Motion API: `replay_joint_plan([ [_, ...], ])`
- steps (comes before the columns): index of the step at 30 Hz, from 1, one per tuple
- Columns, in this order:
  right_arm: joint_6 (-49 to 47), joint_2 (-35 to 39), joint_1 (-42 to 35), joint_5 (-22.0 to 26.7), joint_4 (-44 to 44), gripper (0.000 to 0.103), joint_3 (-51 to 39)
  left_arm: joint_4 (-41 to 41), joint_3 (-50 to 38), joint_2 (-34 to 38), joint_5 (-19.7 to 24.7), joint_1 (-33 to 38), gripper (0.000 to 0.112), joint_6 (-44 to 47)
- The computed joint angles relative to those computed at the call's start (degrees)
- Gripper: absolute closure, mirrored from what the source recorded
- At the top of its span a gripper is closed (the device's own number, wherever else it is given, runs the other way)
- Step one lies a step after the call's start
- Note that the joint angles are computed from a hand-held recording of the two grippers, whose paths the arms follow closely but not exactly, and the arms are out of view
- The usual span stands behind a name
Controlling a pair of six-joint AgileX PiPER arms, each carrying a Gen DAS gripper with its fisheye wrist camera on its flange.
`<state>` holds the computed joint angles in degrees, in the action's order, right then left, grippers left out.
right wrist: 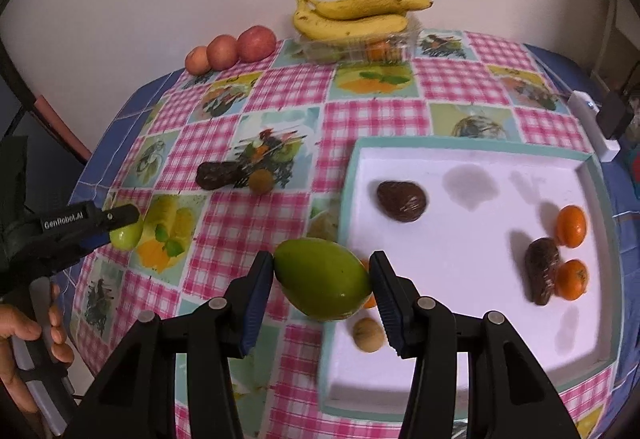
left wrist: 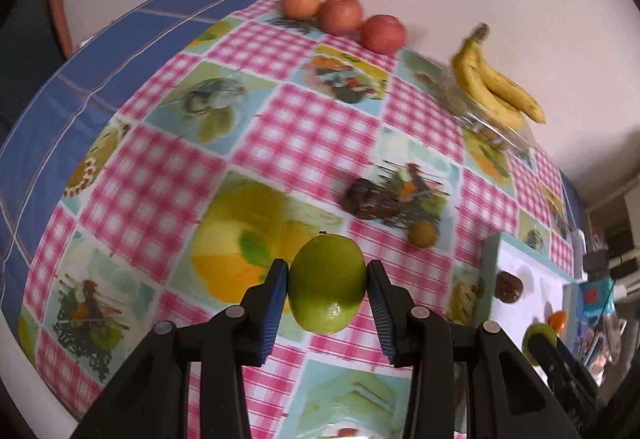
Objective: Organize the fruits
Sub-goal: 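Carry the green apple in the left tool over the tray while the right tool carries the mango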
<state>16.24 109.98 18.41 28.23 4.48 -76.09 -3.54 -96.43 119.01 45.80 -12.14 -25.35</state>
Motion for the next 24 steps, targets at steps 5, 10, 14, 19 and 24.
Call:
replay_joint_plan([
  [5,1.47,-0.6,-3.08,0.09,-1.12,0.052,1.06,0.52,-2.95,1.36,1.67,-3.97,0.07,0.65],
  [10,2.29,-1.83,-7.03,-0.36,-1.22,0.052,3.12,-0.6,-6.64,3.22,3.43,-7.69,0.07,2.98],
  [14,4.44,-2.46,-10.09,-0.72,-1.94,0.052,4.59,0.85,-9.75,4.81,3.77,-11.17,0.07,3.93],
  [19,7.96,-2.36,-12.71,-0.72,-4.98,0.052,5.24,1.55,-15.2,8.25,4.38,-15.16,0.07,5.38],
  [24,6.37,-2.68,-15.17,-2.43,-3.36,0.052,5.28,4.13,-21.34,12.54,5.87,-18.51,0.07,5.93],
])
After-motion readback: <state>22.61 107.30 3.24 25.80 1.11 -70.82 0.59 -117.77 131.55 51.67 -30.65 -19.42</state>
